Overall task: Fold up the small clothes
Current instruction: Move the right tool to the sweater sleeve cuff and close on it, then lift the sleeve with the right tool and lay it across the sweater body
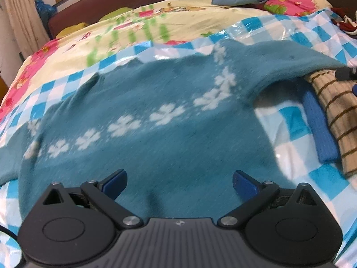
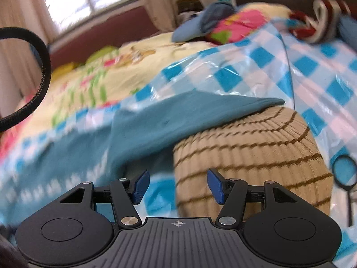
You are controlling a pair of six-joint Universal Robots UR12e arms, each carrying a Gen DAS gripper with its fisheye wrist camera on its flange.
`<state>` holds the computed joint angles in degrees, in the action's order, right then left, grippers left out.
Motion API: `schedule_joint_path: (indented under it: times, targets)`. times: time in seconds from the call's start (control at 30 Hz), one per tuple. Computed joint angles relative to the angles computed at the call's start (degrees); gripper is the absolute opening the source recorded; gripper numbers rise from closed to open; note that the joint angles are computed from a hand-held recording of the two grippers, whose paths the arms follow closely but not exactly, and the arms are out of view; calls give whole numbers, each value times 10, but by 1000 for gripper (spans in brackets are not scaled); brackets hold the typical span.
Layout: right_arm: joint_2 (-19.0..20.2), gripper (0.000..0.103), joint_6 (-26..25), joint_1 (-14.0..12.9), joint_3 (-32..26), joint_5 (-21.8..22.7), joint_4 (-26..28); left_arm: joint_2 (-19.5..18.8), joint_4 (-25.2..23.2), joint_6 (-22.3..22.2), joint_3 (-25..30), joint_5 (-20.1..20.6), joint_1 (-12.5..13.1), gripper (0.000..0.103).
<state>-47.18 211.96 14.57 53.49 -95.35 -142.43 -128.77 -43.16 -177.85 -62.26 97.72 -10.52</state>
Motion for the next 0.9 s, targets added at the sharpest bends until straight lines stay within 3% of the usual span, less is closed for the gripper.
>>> schedule_joint_path:
  times: [0.13, 0.23, 0.33, 0.57, 0.63, 0.7, 0.8, 0.9]
  targets:
    - [9, 57, 51, -14, -14, -17, -18, -12, -2, -3, 19, -10, -3, 103]
    - [24, 58, 131, -36, -29, 27, -10, -17, -7, -6, 30, -17, -5, 103]
    - [36, 57, 191, -46, -28, 47, -42, -17, -5, -6, 31, -20, -6, 103]
    - [73, 55, 260, -50, -69, 26, -57, -9, 0, -9, 21, -12, -8, 103]
    - [84, 40, 264, -50, -88, 16, -44, -2, 2, -8, 13, -7, -7, 103]
    - [90, 15, 270, -52, -99, 23, -37, 6, 8, -7, 1, -3, -5, 103]
    - [89, 11, 252, -48, -99, 16, -70, 20, 25, -12, -25, 2, 0, 103]
    - [94, 10, 164, -34, -121, 9, -110, 36, 41, -32, -54, -3, 11, 103]
